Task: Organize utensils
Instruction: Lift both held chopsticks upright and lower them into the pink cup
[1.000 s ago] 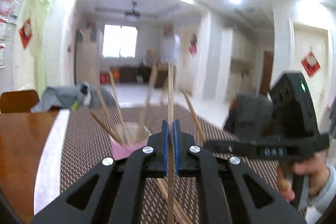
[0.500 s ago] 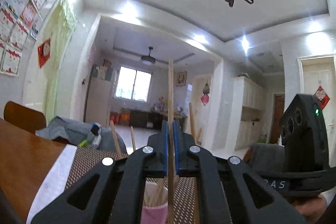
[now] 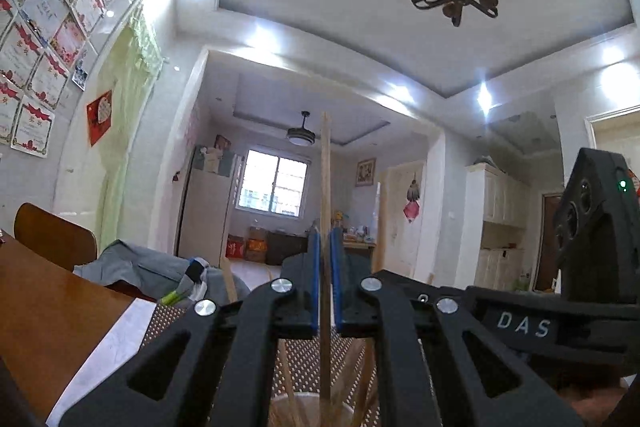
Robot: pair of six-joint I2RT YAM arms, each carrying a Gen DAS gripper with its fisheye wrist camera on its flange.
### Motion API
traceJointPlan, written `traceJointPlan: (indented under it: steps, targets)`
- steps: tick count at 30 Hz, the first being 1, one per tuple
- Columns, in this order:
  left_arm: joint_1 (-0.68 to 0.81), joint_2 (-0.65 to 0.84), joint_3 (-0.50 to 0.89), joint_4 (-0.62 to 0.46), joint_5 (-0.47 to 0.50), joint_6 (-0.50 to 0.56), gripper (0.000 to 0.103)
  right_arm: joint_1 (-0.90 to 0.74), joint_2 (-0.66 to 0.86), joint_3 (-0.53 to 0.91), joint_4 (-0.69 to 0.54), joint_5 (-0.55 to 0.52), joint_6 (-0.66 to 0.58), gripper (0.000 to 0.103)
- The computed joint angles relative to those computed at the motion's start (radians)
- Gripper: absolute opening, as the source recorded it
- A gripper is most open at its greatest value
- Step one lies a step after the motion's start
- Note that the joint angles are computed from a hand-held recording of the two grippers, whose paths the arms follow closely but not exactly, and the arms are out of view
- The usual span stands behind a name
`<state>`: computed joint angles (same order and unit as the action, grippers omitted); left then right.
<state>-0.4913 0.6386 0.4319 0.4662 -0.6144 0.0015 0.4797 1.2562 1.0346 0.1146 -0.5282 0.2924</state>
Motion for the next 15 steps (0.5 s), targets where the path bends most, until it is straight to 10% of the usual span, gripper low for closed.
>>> traceJointPlan:
  steps: [15]
  targets:
    - [0.028, 0.151, -0.004, 0.262, -0.016, 0.080, 0.006, -0.011, 0.072, 0.006, 0.130, 0.046, 0.016, 0.005]
